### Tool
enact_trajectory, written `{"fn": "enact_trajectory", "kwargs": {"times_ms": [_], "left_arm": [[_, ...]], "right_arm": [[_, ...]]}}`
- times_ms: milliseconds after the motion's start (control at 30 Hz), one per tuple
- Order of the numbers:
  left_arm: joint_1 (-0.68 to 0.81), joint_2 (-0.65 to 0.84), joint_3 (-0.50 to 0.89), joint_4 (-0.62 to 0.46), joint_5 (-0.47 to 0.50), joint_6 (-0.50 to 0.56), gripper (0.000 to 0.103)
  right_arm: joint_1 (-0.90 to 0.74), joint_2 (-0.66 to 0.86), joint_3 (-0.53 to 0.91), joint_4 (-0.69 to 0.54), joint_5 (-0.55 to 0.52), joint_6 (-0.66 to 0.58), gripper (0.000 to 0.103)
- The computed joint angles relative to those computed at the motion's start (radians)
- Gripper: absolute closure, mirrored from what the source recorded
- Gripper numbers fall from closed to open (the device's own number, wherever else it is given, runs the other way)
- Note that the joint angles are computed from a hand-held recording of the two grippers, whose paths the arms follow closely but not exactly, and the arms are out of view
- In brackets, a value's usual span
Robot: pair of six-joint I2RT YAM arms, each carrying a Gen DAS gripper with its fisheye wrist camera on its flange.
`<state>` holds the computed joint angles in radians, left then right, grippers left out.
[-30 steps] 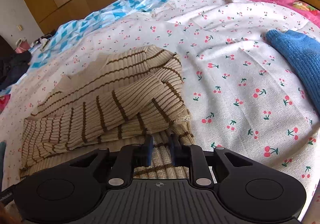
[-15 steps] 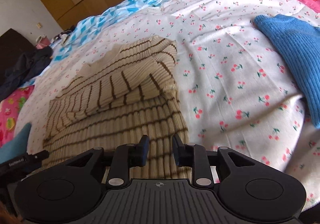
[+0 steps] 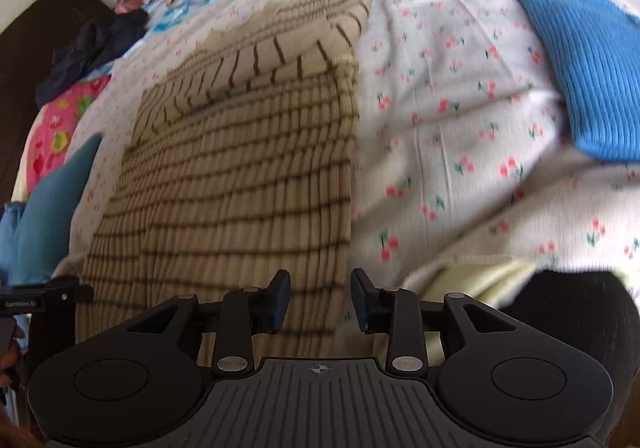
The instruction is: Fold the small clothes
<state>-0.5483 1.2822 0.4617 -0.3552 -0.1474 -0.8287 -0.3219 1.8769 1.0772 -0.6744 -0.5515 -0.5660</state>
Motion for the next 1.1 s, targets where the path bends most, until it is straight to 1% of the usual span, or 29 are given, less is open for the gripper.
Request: {"fn": "enact_trajectory", "kwargs": {"times_ms": [33,100,133,167,233,267,400,467,500,533,567,600,667,733,867,1033,1100], "left_arm": [[0.001,0.013,0.005,-0.002,0.012,0.001,0.042],[-0.001,0.043,0.019,-0.007,0.031,0.002,0.045],[0.0,0.052,0.022,-0.004,0.05,-0.001,0.05],[0.006,0.048,0.018,-0.004,0.081,-0.004,0.054],[0.01,0.067,0.018,0.007,0.144,-0.008,0.057],[0.003,0.077,0.024,0.002,0.156,-0.009,0.059],[-0.028,0.097,0.028,0.003,0.165,-0.028,0.061],[-0.028,0.088,0.019,0.011,0.169,-0.036,0.065],[-0.022,0.077,0.014,0.012,0.177,-0.043,0.067],[-0.016,0.064,0.005,0.016,0.186,-0.054,0.071],[-0.011,0.046,-0.007,0.019,0.193,-0.063,0.075],[-0.005,0.027,-0.018,0.021,0.199,-0.071,0.077],[0.009,-0.015,-0.043,0.026,0.208,-0.096,0.086],[0.02,-0.067,-0.072,0.036,0.217,-0.132,0.089],[0.02,-0.194,-0.143,0.08,0.219,-0.215,0.09],[0.017,-0.37,-0.228,0.184,0.205,-0.301,0.091],[0.01,-0.448,-0.252,0.224,0.174,-0.328,0.091]], "right_arm": [[-0.005,0.007,0.004,-0.021,0.005,-0.01,0.07],[-0.016,0.012,0.006,-0.049,0.021,-0.033,0.07],[-0.021,0.009,0.001,-0.055,0.029,-0.044,0.07],[-0.025,0.006,-0.001,-0.063,0.038,-0.057,0.07],[-0.034,0.003,-0.002,-0.08,0.053,-0.074,0.07],[-0.037,0.007,0.004,-0.095,0.057,-0.081,0.07],[-0.029,0.039,0.024,-0.147,0.045,-0.093,0.07],[-0.02,0.049,0.022,-0.157,0.036,-0.105,0.07],[-0.016,0.056,0.021,-0.164,0.031,-0.109,0.071],[-0.014,0.065,0.025,-0.173,0.025,-0.113,0.075],[-0.012,0.067,0.022,-0.174,0.02,-0.11,0.082],[-0.014,0.068,0.022,-0.176,0.014,-0.109,0.085],[-0.03,0.072,0.027,-0.187,-0.021,-0.104,0.091],[-0.057,0.079,0.037,-0.21,-0.068,-0.1,0.095],[-0.103,0.087,0.043,-0.248,-0.181,-0.095,0.097],[-0.139,0.098,0.053,-0.298,-0.374,-0.08,0.097],[-0.147,0.081,0.049,-0.3,-0.448,-0.072,0.097]]}}
